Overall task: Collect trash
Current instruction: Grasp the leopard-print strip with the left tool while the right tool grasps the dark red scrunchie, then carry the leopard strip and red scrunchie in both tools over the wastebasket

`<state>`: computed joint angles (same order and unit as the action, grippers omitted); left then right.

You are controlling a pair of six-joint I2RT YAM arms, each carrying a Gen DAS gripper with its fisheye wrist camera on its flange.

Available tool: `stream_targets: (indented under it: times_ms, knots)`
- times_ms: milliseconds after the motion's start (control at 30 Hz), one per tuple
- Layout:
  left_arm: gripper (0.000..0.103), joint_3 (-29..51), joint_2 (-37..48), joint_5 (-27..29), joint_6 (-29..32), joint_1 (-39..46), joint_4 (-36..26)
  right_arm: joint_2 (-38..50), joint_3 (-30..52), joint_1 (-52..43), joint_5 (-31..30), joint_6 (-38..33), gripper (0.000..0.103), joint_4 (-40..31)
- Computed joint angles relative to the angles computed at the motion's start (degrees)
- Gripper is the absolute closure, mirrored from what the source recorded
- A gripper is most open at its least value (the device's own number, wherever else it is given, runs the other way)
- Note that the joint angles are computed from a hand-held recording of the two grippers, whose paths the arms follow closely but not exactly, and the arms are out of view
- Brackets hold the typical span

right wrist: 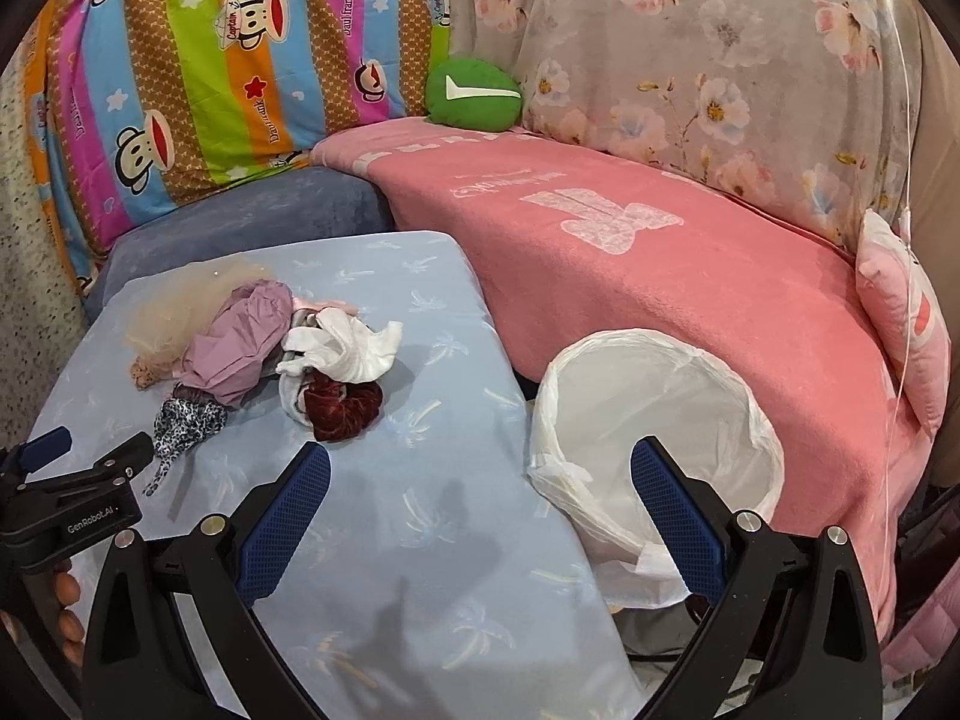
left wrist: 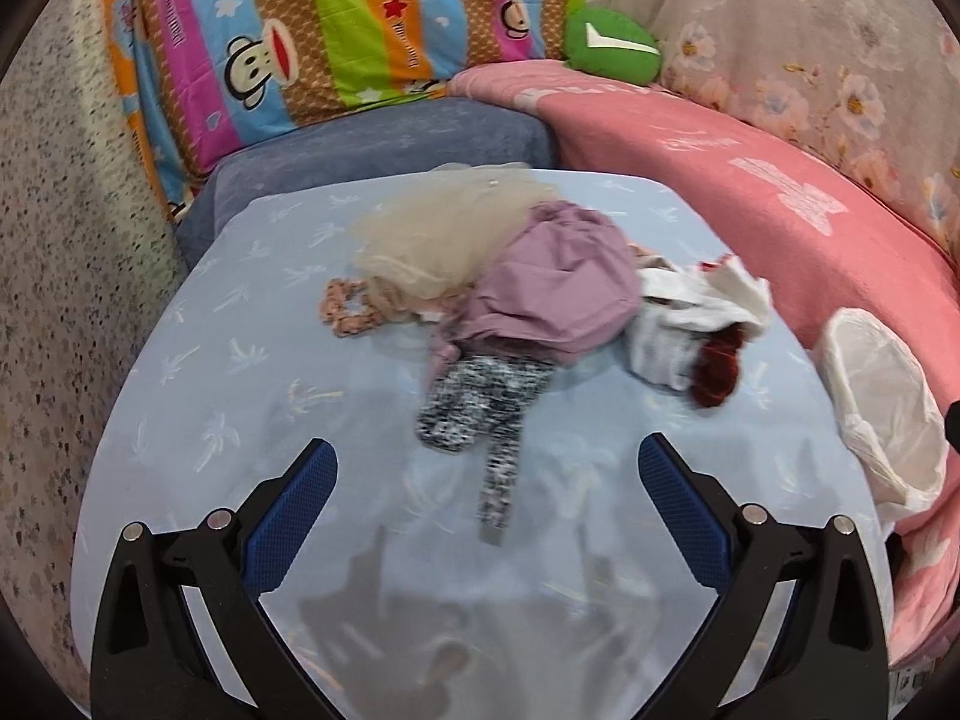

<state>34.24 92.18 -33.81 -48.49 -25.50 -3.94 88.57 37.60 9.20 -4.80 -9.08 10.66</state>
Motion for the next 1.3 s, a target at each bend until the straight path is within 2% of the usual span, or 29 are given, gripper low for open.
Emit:
stream_targets:
  times_ms: [233,300,433,567,633,700,833,900,1000,1067,1133,1300]
  knots:
    - [0.007,-5.3,1.2,7.2,6.9,8.8,11.4,7.7,4.0,5.3,1.9,3.6,0.006,2.5]
    - [0.007,-5.5,2.8,10.5,8.9,10.7,15.0,10.4,5.7,6.6,2.0,4.5,0.006,3.0]
    - [0.007,-3.6,7.1,13.7,11.0,12.3,18.5,15.5,9.5,8.7,2.3,5.9,0.006,3.2]
    - [0.014,-1.2,10.6,15.9,12.6,13.5,20.0,20.9,13.9,9.9,1.7,7.0,0.006,2.3]
    - [0.022,-0.2,12.3,17.2,13.3,14.0,20.3,23.2,15.9,10.2,1.1,7.5,0.010,1.7]
    - [0.036,0.9,13.7,19.3,14.2,14.9,20.4,25.3,17.6,10.6,1.2,7.6,0.013,1.3]
    - [0.050,0.9,14.2,20.6,14.6,15.7,20.7,29.7,21.4,11.2,0.4,8.0,0.027,0.1]
    - [0.068,0.1,13.7,22.3,14.9,16.8,21.5,31.4,23.3,11.4,-0.4,8.1,0.035,-1.1]
    - [0.081,-1.1,12.8,24.3,14.8,17.8,22.4,33.6,25.4,11.6,-2.5,8.2,0.052,-2.5]
    - [0.087,-2.1,11.8,24.5,15.0,17.8,22.7,34.3,26.1,11.8,-3.2,7.6,0.076,-3.4]
    - [0.089,-3.1,10.4,24.2,15.1,17.6,22.5,33.8,25.4,11.9,-4.1,7.2,0.084,-3.6]
    - [0.090,-4.7,4.8,22.5,14.2,15.3,20.5,28.0,20.1,11.0,-6.4,6.5,0.088,-1.6]
